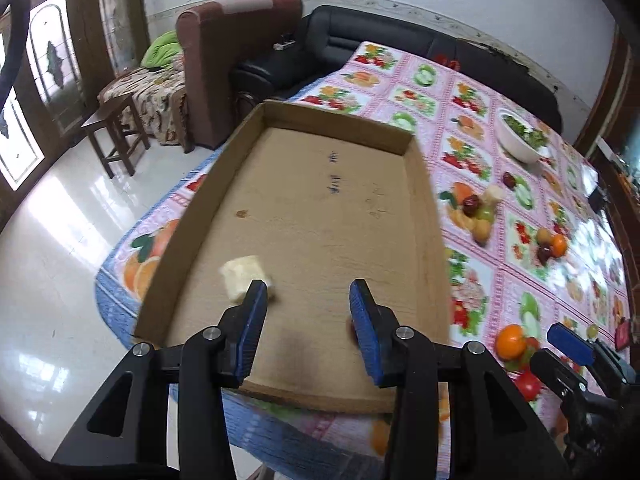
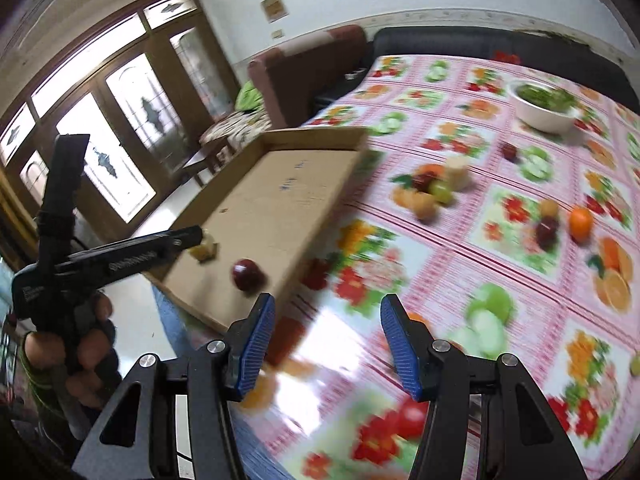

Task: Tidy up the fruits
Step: 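Open the left tool to drop the cube while the right tool releases the plum into the box, then grasp the mandarin orange on the table with the right tool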

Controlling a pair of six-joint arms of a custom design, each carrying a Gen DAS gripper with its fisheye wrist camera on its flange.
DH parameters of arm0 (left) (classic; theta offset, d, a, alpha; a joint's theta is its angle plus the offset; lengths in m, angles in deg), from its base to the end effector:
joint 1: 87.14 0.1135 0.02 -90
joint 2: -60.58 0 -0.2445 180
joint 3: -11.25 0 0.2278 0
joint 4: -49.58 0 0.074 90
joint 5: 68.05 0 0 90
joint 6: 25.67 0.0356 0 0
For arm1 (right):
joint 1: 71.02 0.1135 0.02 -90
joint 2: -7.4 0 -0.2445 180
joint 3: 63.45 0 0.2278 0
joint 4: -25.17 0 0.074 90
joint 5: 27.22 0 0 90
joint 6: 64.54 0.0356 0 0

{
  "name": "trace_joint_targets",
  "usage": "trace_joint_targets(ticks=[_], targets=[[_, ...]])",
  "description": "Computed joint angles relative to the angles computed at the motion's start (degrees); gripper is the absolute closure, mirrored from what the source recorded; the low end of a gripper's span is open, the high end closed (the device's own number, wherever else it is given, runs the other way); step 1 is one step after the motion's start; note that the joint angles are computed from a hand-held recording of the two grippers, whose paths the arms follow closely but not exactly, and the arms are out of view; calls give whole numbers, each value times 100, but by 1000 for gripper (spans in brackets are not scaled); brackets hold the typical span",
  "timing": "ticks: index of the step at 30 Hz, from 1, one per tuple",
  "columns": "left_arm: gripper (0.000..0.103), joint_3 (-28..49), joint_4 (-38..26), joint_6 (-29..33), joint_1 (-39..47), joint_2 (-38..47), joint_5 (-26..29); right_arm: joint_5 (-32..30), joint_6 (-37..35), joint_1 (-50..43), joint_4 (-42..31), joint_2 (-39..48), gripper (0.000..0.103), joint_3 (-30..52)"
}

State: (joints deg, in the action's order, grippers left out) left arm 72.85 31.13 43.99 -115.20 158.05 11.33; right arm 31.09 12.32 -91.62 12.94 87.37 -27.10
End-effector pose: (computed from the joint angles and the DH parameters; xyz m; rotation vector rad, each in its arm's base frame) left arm 0.2678 -0.1353 0.1339 0.0936 2.4975 -0.1178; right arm 0.1946 -0.0532 0.1108 -0.0524 2.3950 0.4355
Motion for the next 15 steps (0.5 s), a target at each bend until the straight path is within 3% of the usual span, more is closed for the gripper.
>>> trace_joint_targets(ticks=[7, 15], targets=[[62, 238, -173, -107, -783, 90, 201, -479, -958, -1800, -546, 163, 47, 61], [62, 664, -371, -185, -1438, 402, 257, -735, -1670, -2972, -807, 748, 46, 430]])
